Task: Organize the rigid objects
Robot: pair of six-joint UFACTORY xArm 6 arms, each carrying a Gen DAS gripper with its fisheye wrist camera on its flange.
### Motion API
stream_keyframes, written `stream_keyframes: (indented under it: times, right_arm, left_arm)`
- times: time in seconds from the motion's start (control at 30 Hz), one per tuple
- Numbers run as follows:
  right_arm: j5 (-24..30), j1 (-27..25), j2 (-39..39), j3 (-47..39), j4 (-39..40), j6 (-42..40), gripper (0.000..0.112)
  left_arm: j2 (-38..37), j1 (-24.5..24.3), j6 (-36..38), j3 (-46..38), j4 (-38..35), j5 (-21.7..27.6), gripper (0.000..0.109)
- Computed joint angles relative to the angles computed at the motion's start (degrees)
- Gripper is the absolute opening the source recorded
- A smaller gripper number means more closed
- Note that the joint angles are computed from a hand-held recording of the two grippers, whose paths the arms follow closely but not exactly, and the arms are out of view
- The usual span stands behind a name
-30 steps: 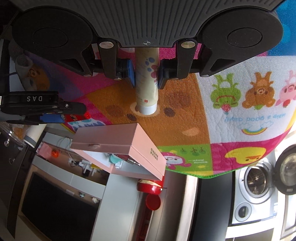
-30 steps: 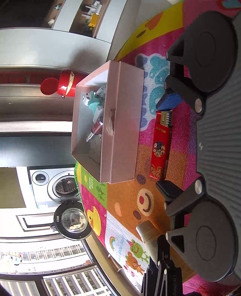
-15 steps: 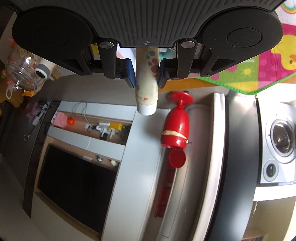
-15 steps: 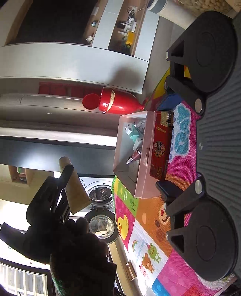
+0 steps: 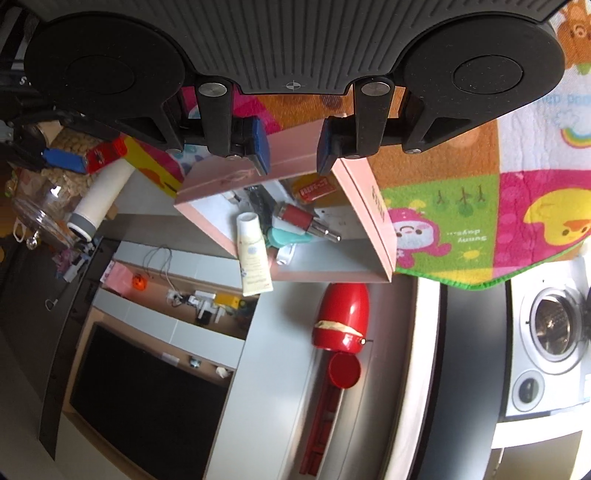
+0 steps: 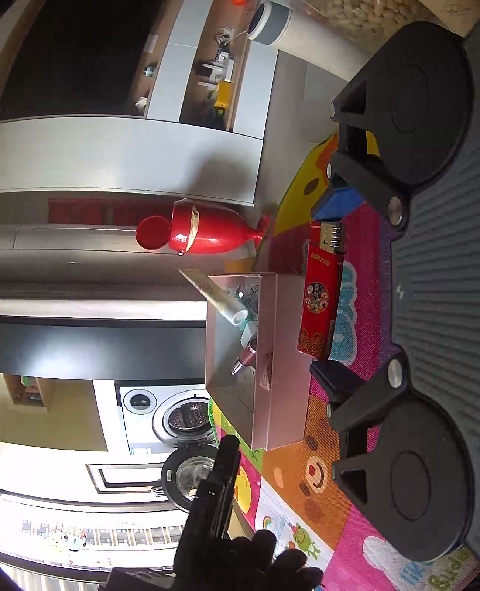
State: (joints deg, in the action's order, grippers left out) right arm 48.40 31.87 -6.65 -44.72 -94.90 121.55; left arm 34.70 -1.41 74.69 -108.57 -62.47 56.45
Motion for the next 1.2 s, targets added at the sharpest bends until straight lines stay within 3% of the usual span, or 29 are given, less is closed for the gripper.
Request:
stream_keyframes:
  times: [0.2, 0.37, 0.47, 0.5, 0.57, 0.63, 0.8, 0.97, 1.03, 1.13, 1.2]
  right_arm:
    - [-7.7, -4.2, 3.8, -6.6, -2.1, -1.1, 0.082]
    - [-11.8, -8.5, 8.8, -17.6, -2.8, -8.1, 0.082]
    - [-17.9, -13.1, 13.9, -27.3, -2.7, -11.4, 0.088]
    - [-20.6, -14.7, 16.0, -30.4, 1.3, -16.2, 0.093]
    - [-19.4, -15.0, 18.4, -33.1, 9.8, -22.2, 0.093]
    - [-17.3, -14.3, 18.2, -31.2, 12.6, -21.2, 0.093]
    - [-14.3, -10.6, 15.1, -21.3, 10.6, -17.0, 0.093]
    - [-15.4, -9.3, 17.2, -18.1, 16.7, -21.6, 0.093]
    - [-15.4, -9.4, 19.1, -18.9, 20.4, -24.5, 0.093]
    - [-14.9, -9.5, 19.8, -19.1, 19.6, -21.9, 0.096]
    - [-15.1, -10.0, 20.1, -19.4, 20.1, -21.3, 0.099]
  left_arm:
    - [-3.0, 2.2, 0.7, 5.2, -0.3, -1.0, 0.031]
    - [-3.3, 1.3, -1.3, 5.0, 0.4, -2.1, 0.031]
    - [-4.2, -1.0, 0.2, 7.0, 1.3, -8.9, 0.031]
    - [-4.4, -1.6, 0.5, 7.9, 1.7, -11.4, 0.031]
    - [-4.6, -2.1, 0.5, 9.4, 3.4, -15.5, 0.031]
    - [-4.4, -2.0, 0.0, 10.5, 5.0, -17.6, 0.031]
    - [-2.8, -2.7, -5.8, 11.8, 11.6, -20.3, 0.032]
    - [-4.1, -5.2, -2.9, 14.7, 9.6, -23.4, 0.067]
    - [-4.1, -6.3, -1.5, 15.6, 7.3, -25.4, 0.075]
    - [-4.0, -8.3, 0.7, 17.0, 0.9, -31.7, 0.075]
    - [-4.1, -9.8, 1.5, 18.0, 0.3, -35.7, 0.075]
